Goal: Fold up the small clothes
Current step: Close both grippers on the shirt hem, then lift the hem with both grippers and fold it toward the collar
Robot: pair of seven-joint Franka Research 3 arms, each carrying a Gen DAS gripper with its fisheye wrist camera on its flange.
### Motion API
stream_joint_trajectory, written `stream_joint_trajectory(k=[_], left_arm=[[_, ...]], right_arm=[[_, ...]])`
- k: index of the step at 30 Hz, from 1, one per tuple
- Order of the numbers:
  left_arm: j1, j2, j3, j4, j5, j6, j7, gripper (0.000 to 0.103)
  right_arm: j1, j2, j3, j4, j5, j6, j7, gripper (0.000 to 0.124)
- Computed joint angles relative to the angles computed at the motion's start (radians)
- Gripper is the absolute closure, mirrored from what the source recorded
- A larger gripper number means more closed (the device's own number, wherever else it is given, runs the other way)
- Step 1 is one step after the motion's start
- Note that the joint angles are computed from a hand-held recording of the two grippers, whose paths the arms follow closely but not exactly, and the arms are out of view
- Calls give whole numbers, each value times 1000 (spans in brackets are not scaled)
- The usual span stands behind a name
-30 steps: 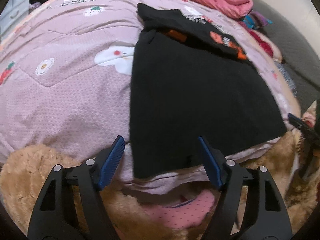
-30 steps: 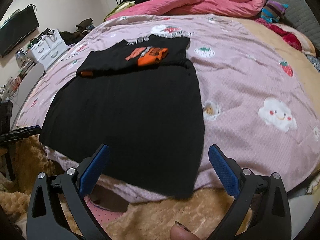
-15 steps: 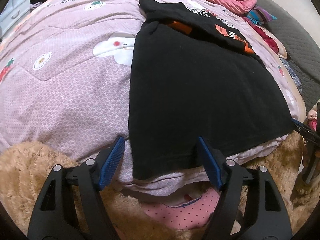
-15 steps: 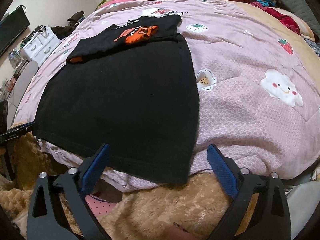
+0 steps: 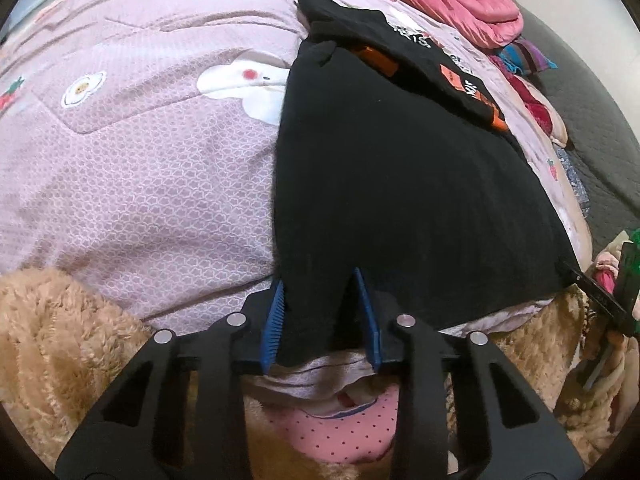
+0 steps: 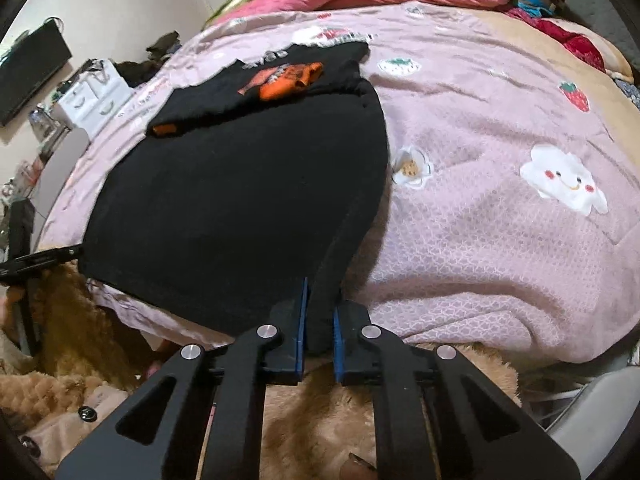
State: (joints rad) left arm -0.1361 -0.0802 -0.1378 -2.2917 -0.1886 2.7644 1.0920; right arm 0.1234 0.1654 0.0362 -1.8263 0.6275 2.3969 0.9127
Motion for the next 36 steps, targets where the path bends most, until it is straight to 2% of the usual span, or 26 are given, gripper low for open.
stream_joint_trajectory(k=[2,7,11,13,15,18,20,23,28,33,36], left_arm=[[-5,-2,5,-3,-37,-1,32,78],[-10,8,5,12,-84,-25,91,74],[-6,12,0,12,-79,-20,85,74],[-2,15,-4,16,-55,-24,72,81],[3,13,-5,15,-29,-25,52,95],[0,8,-2,10,-60,-8,74,100],[1,-8,-4,-2,-38,15,59,100],[11,-42,-13,-18,60,61,-4,101],[15,-76,-5,-25,154,130,-73,101],[-3,-75,31,-9,136,187,-59,101],[8,-58,27,15,152,219,-80,101]], right_arm=[[-10,4,3,15,37,-26,-21,114],[-6,35,-4,47,-14,-76,27,108],[4,41,0,37,-52,-61,32,103],[1,41,4,38,-45,-64,18,103],[-7,41,8,43,-14,-72,-4,114],[-19,19,18,34,57,-67,-79,115],[-26,7,18,38,120,-67,-118,115],[-37,-7,15,52,215,-49,-166,115],[-46,3,10,97,311,-19,-193,115],[-46,33,18,150,372,42,-179,115],[-50,52,28,181,404,66,-167,115]])
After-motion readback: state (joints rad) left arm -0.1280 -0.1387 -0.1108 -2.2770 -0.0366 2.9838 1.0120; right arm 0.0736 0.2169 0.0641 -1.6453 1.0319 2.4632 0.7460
